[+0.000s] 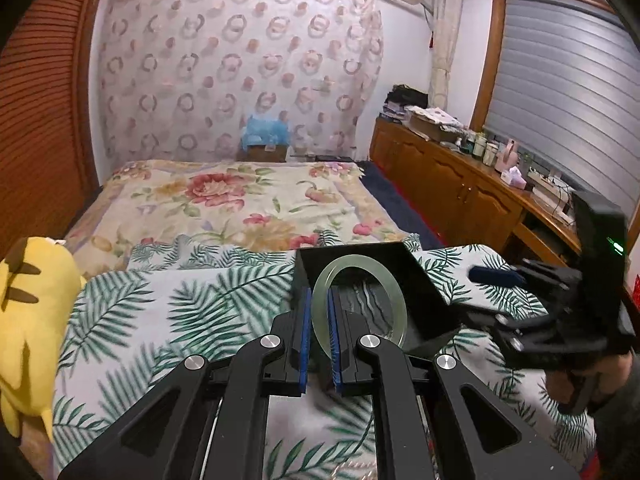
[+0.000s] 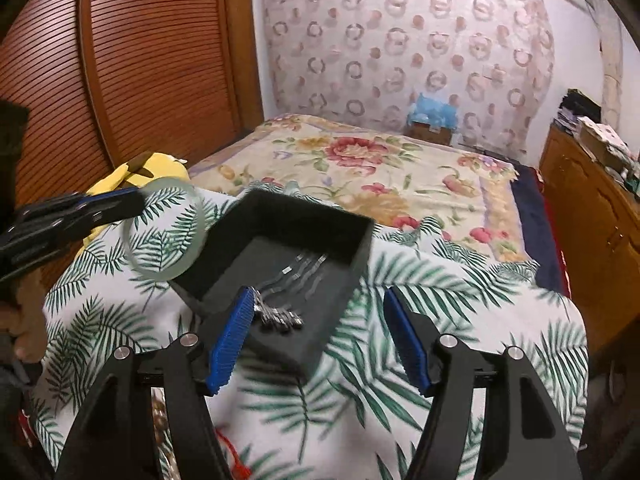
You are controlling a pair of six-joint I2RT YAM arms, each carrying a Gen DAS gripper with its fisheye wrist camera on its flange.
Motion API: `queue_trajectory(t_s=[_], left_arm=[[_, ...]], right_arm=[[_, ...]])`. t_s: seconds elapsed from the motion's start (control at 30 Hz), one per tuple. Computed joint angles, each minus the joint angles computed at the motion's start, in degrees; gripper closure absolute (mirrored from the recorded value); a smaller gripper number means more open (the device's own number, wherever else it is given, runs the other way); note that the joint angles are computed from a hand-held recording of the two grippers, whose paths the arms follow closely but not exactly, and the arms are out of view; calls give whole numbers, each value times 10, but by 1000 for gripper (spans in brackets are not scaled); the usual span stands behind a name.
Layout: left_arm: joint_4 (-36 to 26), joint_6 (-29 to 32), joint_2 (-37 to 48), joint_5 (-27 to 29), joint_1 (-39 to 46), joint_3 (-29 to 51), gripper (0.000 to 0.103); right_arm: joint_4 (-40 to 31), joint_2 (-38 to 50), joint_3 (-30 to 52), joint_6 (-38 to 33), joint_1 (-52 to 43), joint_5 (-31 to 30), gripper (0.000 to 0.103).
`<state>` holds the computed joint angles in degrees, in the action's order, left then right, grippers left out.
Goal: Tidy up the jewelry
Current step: 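Lower the jade bangle into the black box and open the left gripper, then move the left gripper to the brown wooden bead bracelet and grasp it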
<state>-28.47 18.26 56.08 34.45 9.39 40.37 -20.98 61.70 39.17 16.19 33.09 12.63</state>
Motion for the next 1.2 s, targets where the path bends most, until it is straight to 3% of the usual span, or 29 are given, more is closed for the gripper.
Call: queue_trajectory(t_s=[0.27,0.47,0.63,0.7,0.87,1.0,1.2], left_arm=[[70,-57,65,-128,-137,-7,96],[87,-61,102,-176,-172,-6,95],[82,-57,101,-175,-172,-7,91],[75,-50,86,-169,-168,-13,79],[42,-22,10,-158,-155,-39,63],[-8,14,-64,-122,-115,-59,45],[-118,106,-169,-46,-7,-86,33]], right_arm=[[-37,-83,-46,17,-1,4,34],[-55,-112,-72,43,28,22,34],[-64,-132,-91,70,69,48,34],[-72,-145,-100,90,93,61,34],[-102,-180,-118,160,174,109,34],[-150,-191,-120,256,287,185,34],[-232,-155,-104,435,465,280,36]])
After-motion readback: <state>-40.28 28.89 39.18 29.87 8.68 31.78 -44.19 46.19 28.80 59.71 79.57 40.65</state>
